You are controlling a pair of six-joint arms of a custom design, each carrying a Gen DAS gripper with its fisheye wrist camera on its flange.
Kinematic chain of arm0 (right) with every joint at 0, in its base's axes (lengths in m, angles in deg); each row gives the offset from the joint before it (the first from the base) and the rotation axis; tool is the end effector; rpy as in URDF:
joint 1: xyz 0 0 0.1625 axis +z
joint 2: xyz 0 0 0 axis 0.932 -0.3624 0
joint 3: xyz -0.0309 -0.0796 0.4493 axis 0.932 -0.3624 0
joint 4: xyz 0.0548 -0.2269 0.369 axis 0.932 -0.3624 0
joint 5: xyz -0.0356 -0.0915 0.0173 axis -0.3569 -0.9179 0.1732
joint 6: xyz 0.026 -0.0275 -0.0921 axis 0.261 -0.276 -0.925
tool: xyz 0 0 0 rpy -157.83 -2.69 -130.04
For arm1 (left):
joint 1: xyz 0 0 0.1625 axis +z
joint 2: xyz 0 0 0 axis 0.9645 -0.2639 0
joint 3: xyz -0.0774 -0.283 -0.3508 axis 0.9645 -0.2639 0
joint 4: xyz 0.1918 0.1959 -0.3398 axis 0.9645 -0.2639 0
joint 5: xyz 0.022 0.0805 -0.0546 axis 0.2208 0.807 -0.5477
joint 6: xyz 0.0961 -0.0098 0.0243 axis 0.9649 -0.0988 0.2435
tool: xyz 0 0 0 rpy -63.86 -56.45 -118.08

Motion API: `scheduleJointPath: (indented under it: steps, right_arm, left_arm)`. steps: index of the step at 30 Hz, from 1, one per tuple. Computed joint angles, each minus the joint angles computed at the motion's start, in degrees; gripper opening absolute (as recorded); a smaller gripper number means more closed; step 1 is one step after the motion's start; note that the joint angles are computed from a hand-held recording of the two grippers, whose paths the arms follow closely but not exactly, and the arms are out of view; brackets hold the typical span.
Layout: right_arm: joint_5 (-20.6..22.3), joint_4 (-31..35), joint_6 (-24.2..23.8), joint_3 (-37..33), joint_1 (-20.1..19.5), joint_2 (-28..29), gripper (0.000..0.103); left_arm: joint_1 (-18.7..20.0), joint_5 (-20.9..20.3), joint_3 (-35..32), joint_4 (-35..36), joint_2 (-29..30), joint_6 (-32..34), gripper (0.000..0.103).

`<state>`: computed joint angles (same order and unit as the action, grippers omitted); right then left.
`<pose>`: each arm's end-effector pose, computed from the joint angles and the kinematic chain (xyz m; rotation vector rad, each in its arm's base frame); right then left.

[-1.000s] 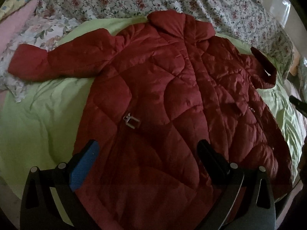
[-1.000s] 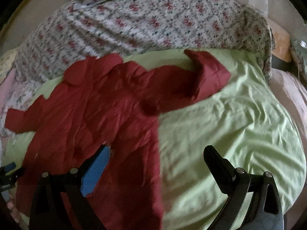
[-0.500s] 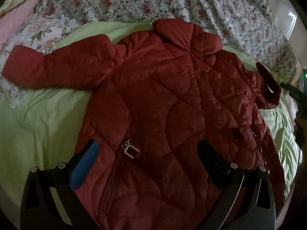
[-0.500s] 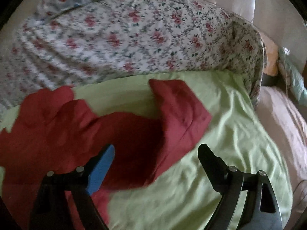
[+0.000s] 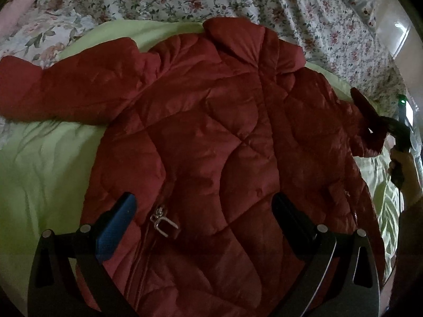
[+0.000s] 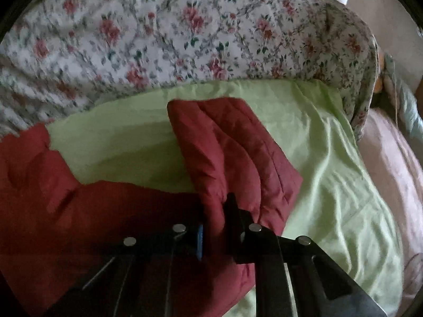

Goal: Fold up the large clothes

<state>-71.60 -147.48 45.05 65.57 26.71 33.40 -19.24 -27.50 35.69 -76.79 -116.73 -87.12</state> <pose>0.1273 -0.7494 0.2964 0.0024 -2.0144 0.9145 -0.1667 -0.6027 0.2434 0.1686 2.4348 -0.6928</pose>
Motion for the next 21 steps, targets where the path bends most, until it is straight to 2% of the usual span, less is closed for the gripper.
scheduleJointPath:
  steps: [6, 14, 21]
  right_arm:
    - [9.07, -3.29, 1.88, 9.06, 2.47, -4.99, 0.013]
    - [17.45, -5.48, 1.13, 15.20, 7.20, -5.91, 0.013]
    - [23.76, -0.48, 1.38, 16.73, 8.63, -3.77, 0.013]
  left_arm:
    - [0.30, -2.39, 0.02, 0.03, 0.11, -1.00, 0.103]
    - [-0.27, -3.43, 1.65, -0.64, -1.55, -1.42, 0.103]
    - [0.40, -4.00, 2.24, -1.33, -2.81, -1.41, 0.103]
